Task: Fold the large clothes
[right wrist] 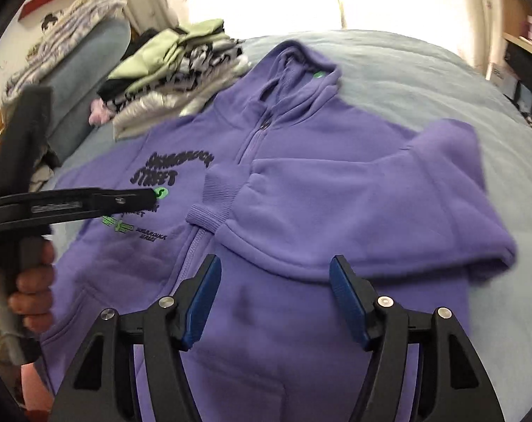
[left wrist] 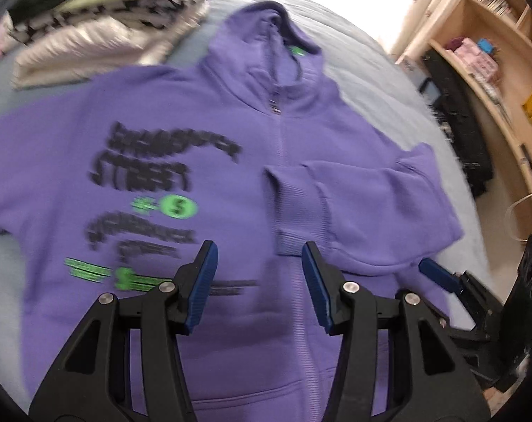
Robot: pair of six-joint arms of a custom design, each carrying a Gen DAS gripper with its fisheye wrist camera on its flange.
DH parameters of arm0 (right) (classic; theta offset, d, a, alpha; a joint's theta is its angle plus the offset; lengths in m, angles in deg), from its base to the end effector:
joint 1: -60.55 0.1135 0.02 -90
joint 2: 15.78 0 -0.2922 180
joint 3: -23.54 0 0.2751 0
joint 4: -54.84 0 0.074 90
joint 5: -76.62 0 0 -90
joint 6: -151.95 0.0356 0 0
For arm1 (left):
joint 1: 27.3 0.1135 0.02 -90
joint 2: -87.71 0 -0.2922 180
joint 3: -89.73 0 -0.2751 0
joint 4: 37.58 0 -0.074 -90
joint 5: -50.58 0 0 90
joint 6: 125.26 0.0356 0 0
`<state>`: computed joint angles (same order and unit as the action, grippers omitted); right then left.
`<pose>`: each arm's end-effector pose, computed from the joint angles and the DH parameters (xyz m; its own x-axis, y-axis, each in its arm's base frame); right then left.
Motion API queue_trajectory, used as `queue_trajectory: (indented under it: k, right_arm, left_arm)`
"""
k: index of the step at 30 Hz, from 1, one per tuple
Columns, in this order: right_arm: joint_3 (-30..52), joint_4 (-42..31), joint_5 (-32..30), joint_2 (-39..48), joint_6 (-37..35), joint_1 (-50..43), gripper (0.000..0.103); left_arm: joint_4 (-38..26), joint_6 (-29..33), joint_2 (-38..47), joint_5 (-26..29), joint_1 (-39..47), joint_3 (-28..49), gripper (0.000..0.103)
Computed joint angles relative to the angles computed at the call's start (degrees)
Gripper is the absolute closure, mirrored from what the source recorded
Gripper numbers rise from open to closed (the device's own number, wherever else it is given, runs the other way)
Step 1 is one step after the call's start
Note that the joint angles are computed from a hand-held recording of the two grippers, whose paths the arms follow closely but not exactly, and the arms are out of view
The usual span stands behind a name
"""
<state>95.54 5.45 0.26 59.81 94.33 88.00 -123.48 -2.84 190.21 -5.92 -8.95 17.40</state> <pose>0.2588 0.1250 0.2926 -0.7708 0.1861 -0.6093 0.1075 0.9807 0.1634 0.3611 0.0991 0.3212 -0.8863 0.1771 -0.4280 0.3518 0.8583 -0.3735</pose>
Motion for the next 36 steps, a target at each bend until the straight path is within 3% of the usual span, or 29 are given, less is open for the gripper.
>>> queue_trajectory:
  k: [6,13,15,16,20,27,30,33,36]
  right_arm:
    - [-7.7,-2.3,0.8,-11.7,7.8,2.7,0.038]
    - [-12.9,-1.1,0.6,-15.3,10.4,3.9,0.038]
    - [-13.8,-1.3,0.5,-16.2,10.8,4.0,0.038]
    - [-14.0,-1.7,0.7,-16.8,11.3,4.3,0.038]
    - [-14.4,-3.2,1.7,-18.4,12.8,5.1,0.038]
    - [-11.5,-8.8,8.0,-20.2,13.8,8.9,0.038]
    - [-10.4,-10.8,9.2,-19.9,13.3,9.0,0.036]
    - [-9.4,-11.3,8.1,-19.2,11.6,6.3,0.018]
    - [-8.6,-10.2,1.7,-18.5,8.0,-1.4,0.017]
  left_arm:
    - [-0.1,-4.5,2.7,4.6,-2.4,-1.9,0.056]
    - [8.8,-12.0,2.8,0.8,-7.8,-6.0,0.057]
    - [12.1,-14.7,1.4,-2.7,-10.1,-6.9,0.069]
    - [14.0,-15.0,0.1,-5.4,-11.8,-7.7,0.092]
    - [18.6,-12.9,-5.1,-10.8,-15.7,-8.3,0.095]
    - [18.1,-12.6,-6.7,-4.3,-10.8,6.1,0.096]
    - [17.3,-11.8,-1.0,-6.0,-7.1,13.3,0.095]
    - [8.1,-9.4,9.7,-6.8,-3.5,23.1,0.094]
    - [5.9,-7.5,16.1,-12.1,-2.1,24.3,0.092]
